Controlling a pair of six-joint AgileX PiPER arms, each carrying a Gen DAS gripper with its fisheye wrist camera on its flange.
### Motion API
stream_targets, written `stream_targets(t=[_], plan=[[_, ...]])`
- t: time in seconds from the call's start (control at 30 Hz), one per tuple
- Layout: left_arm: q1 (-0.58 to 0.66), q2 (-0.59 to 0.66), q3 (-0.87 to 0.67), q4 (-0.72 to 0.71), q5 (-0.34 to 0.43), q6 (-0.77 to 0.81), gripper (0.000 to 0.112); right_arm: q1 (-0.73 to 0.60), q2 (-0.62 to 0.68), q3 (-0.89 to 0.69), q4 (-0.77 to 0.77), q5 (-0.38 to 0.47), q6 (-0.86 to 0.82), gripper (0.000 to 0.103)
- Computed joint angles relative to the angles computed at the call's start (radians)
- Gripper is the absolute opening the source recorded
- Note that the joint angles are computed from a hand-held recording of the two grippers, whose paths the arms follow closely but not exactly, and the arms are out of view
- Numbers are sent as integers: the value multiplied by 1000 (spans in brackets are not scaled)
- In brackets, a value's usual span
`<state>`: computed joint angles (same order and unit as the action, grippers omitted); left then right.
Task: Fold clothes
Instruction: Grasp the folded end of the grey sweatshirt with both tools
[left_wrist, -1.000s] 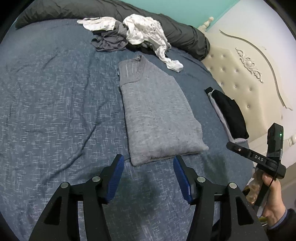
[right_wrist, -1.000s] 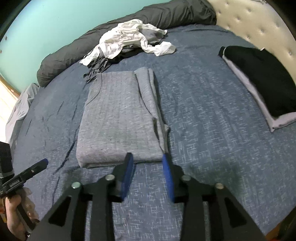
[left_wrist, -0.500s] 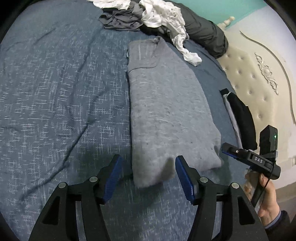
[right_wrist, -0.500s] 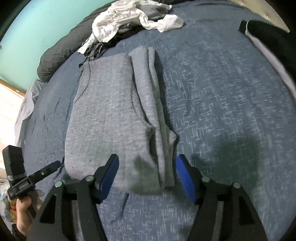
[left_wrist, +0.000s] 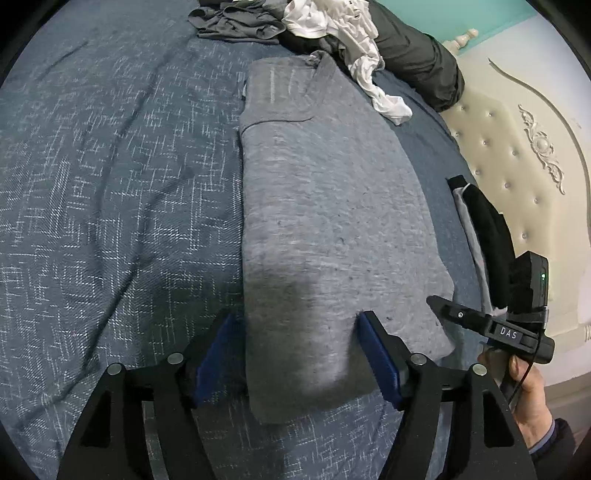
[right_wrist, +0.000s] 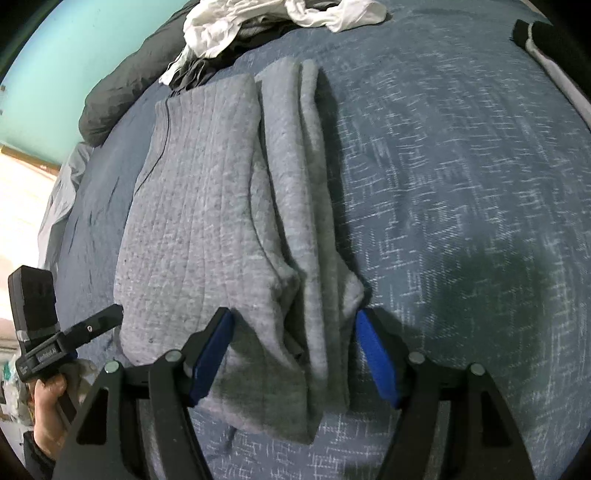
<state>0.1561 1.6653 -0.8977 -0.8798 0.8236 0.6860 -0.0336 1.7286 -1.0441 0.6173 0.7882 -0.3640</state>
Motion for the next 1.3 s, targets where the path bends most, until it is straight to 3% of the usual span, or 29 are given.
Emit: stream_targets(t=[0.53, 0.7, 0.87, 1.3], plan=[[-70, 68, -23, -38, -57, 41, 75, 22, 47, -9, 29, -29, -38, 70], [-84, 70, -25, -35, -68, 41, 75, 37, 7, 13, 24, -29, -51, 45], [-85, 46, -22, -22, -58, 50, 64, 50, -31, 23, 10, -34, -44, 32], [-72, 82, -44, -50, -43, 89, 63, 73, -6, 10, 0, -43, -28, 39]])
